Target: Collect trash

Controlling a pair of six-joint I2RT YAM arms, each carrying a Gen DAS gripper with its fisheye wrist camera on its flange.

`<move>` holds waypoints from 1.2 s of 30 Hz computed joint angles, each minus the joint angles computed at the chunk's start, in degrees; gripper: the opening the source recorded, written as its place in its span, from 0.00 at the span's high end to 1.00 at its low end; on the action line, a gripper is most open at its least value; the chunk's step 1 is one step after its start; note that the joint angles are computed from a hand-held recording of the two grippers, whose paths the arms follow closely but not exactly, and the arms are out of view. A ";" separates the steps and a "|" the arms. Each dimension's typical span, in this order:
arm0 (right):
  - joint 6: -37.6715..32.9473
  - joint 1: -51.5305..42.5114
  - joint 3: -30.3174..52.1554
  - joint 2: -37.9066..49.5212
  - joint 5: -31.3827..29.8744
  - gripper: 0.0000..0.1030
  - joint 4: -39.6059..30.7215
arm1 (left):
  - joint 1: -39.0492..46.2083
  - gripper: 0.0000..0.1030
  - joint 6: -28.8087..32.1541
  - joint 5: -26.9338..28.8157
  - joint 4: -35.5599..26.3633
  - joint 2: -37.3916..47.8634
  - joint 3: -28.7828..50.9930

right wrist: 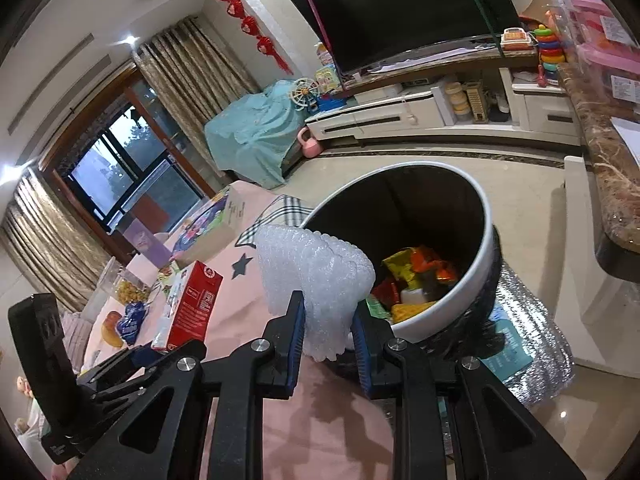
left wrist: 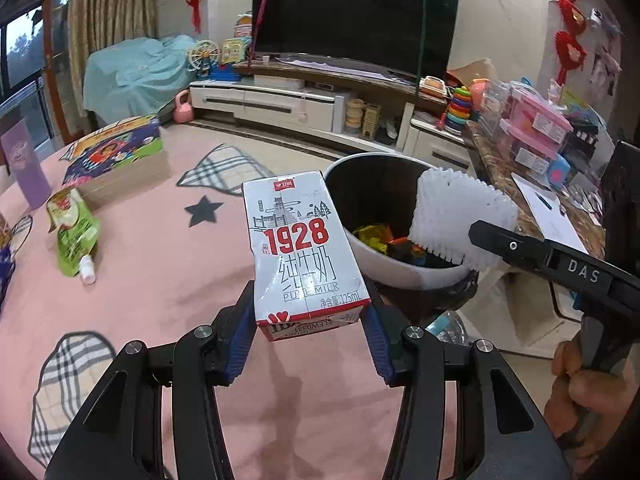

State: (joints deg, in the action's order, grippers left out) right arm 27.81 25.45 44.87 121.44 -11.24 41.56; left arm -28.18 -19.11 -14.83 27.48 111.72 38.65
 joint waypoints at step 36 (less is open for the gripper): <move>-5.65 -6.76 11.70 3.59 -0.31 0.76 -12.91 | -1.99 0.53 4.53 2.50 -15.30 12.63 23.51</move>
